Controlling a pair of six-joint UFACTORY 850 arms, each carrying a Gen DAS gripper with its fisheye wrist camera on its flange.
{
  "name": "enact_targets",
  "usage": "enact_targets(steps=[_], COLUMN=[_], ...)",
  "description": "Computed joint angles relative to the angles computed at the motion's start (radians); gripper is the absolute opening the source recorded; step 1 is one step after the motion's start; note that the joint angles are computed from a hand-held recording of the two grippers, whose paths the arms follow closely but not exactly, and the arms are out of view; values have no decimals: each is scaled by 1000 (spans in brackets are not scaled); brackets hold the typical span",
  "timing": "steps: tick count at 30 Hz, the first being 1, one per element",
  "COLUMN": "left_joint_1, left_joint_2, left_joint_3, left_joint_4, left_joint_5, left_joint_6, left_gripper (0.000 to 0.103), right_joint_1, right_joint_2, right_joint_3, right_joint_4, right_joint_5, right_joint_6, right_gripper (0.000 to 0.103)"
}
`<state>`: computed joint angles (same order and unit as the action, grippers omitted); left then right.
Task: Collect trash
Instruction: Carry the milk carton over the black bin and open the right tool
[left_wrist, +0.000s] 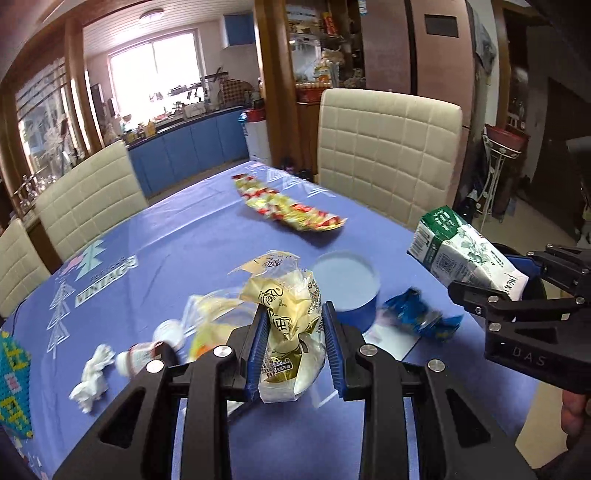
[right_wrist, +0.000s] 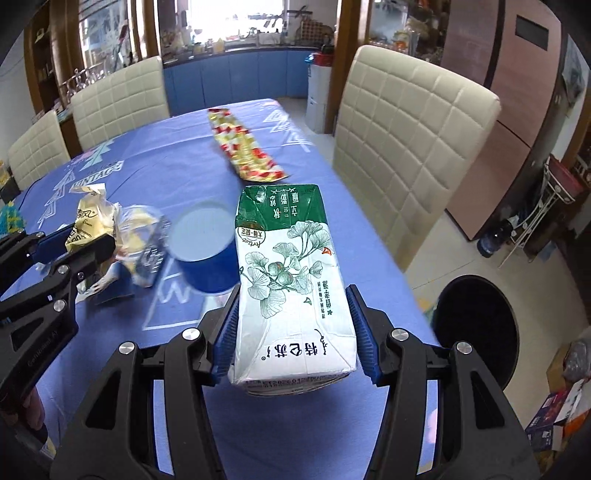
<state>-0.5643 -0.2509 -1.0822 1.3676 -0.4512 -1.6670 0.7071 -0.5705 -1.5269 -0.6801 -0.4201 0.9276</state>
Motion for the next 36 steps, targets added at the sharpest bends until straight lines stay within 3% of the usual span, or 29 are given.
enact_targets(steps=[9, 17, 30, 34, 36], left_joint_1=[-31, -73, -99, -106, -109], left_joint_2=[-180, -316, -460, -487, -499], left_joint_3=[-229, -419, -634, -674, -694], left_joint_4=[-130, -225, -439, -499, -531], left_joint_5=[65, 93, 126, 128, 129], left_joint_6=[200, 388, 683, 754, 791], left_gripper=[29, 29, 29, 29, 29], right_joint_1=[-118, -199, -289, -300, -302], right_joint_2=[18, 28, 40, 41, 44], right_joint_3=[41, 72, 102, 109, 115], right_joint_4=[-9, -130, -281, -311, -345], right_joint_5=[28, 16, -41, -50, -63], right_joint_6=[12, 138, 317, 362, 392], right_gripper=[57, 61, 64, 80, 80])
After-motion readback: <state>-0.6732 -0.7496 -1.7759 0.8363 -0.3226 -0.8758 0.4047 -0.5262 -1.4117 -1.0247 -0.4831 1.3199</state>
